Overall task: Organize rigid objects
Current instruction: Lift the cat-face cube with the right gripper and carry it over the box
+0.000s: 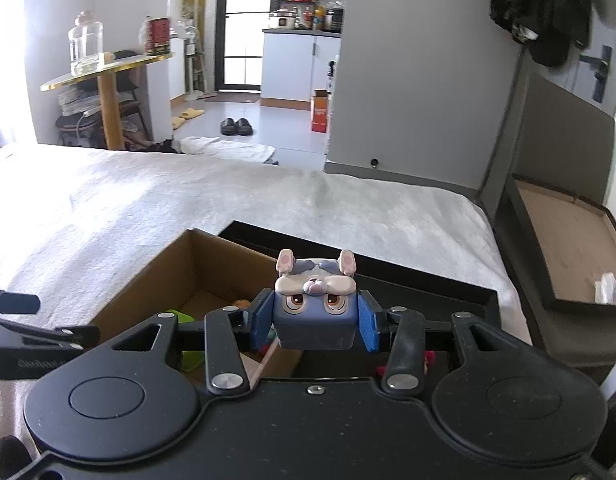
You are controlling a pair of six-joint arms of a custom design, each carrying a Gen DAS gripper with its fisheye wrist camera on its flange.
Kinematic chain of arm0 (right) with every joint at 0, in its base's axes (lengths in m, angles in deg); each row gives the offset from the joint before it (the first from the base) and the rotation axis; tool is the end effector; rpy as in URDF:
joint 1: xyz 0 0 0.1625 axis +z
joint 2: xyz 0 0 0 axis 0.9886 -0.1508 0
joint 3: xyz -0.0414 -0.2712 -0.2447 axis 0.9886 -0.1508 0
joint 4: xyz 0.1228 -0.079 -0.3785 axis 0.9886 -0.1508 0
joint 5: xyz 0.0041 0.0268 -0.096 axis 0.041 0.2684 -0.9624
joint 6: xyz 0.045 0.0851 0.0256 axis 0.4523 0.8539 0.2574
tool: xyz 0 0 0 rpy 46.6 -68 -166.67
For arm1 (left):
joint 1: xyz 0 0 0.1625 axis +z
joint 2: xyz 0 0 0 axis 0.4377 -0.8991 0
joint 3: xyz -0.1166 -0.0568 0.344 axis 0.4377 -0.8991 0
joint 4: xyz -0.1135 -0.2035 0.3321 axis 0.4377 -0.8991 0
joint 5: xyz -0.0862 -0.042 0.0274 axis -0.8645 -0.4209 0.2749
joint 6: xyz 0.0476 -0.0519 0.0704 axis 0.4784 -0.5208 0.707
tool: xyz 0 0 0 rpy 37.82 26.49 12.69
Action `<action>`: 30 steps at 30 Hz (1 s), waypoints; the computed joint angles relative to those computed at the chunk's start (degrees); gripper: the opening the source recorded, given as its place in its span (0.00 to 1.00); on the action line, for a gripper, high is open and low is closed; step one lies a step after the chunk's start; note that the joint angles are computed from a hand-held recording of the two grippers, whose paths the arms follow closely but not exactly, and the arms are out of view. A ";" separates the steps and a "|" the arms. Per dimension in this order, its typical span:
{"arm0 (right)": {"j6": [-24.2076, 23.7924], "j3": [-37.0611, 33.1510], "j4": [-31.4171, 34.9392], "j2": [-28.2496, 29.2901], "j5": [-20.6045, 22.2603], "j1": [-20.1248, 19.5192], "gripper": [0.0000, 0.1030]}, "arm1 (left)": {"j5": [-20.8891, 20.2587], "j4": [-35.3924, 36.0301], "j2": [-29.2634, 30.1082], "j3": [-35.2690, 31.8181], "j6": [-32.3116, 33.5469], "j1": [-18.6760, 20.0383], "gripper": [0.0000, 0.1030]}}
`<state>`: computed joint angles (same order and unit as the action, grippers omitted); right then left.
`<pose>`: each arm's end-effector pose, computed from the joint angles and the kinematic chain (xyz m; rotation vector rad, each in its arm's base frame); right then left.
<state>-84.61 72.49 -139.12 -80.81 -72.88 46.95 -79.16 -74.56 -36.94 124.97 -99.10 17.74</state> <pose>0.3584 -0.3697 0.0513 0.6078 -2.1003 1.0134 -0.0933 -0.3906 0.2876 0.3790 2.1954 -0.7644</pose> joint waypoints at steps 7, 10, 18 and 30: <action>-0.49 -2.34 2.01 1.65 1.70 0.09 0.42 | -0.24 -2.42 0.36 0.00 0.75 1.14 0.71; -0.70 -2.69 3.11 2.01 2.64 0.15 0.42 | -0.50 -3.68 0.74 -0.10 1.00 1.36 0.71; -1.43 -3.75 6.75 2.48 4.96 -0.10 0.42 | -0.99 -6.90 2.40 -0.14 2.04 1.60 0.69; -0.92 -2.94 8.47 2.30 7.78 -1.47 0.42 | -6.17 -7.41 4.73 -1.95 0.31 3.91 0.18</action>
<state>-85.53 69.55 -130.65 -78.50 -65.10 45.48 -85.33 -81.98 -32.22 123.02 -98.79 21.65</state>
